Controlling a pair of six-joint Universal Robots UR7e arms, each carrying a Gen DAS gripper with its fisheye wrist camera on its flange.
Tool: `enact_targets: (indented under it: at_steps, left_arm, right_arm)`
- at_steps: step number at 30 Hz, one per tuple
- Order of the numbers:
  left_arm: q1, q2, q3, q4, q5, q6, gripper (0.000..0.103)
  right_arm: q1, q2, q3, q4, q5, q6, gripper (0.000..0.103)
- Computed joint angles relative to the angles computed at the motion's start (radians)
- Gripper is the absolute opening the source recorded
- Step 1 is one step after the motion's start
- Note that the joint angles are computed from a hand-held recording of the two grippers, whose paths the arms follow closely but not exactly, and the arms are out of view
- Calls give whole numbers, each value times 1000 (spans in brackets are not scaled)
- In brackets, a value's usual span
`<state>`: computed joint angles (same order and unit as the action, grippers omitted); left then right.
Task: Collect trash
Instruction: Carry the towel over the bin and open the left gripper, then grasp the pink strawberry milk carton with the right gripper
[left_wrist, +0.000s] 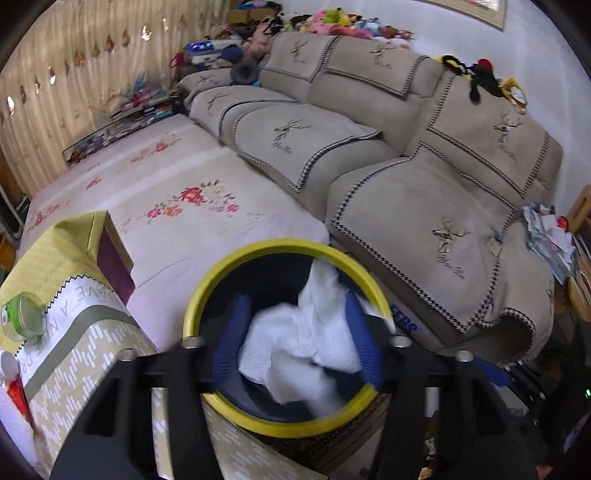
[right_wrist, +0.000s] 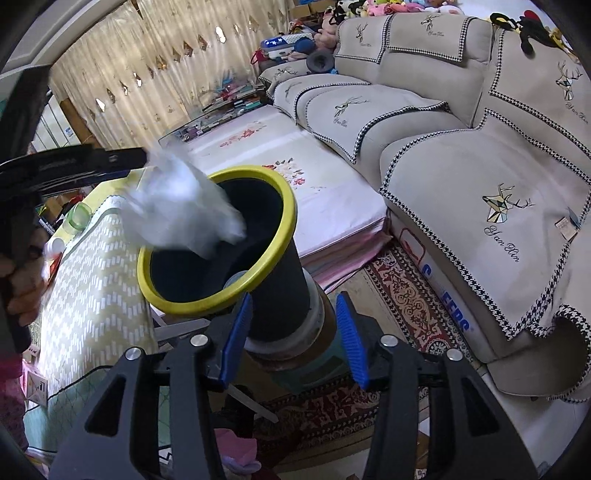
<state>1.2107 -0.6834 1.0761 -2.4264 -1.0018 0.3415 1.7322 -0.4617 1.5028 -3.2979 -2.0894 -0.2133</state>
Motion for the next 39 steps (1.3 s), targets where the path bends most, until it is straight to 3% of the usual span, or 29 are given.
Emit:
enact_targets:
  at_steps: [3, 7, 13, 16, 22, 31, 35, 39]
  left_arm:
    - [8, 6, -14, 33, 16, -38, 59]
    - [1, -66, 74, 3, 20, -65, 60]
    - [-70, -297, 376, -262, 25, -9, 89]
    - [-112, -432, 540, -412, 56, 21, 93]
    - [-168, -689, 791, -562, 187, 17, 97]
    - [-209, -1031, 1057, -686, 476, -15, 98]
    - [-216, -1152, 1137, -674, 535, -52, 98]
    - [-204, -1205, 1175, -663, 552, -80, 98]
  right_arm:
    - [5, 4, -2, 6, 6, -1, 45]
    - [12, 4, 4, 9, 16, -6, 46]
    - [34, 11, 22, 18, 53, -15, 48]
    - [53, 25, 20, 36, 78, -30, 48]
    - [109, 66, 3, 86, 135, -81, 50]
    - [214, 143, -44, 208, 263, -186, 53]
    - [246, 177, -76, 260, 354, -267, 70]
    - [275, 216, -131, 322, 334, -340, 75]
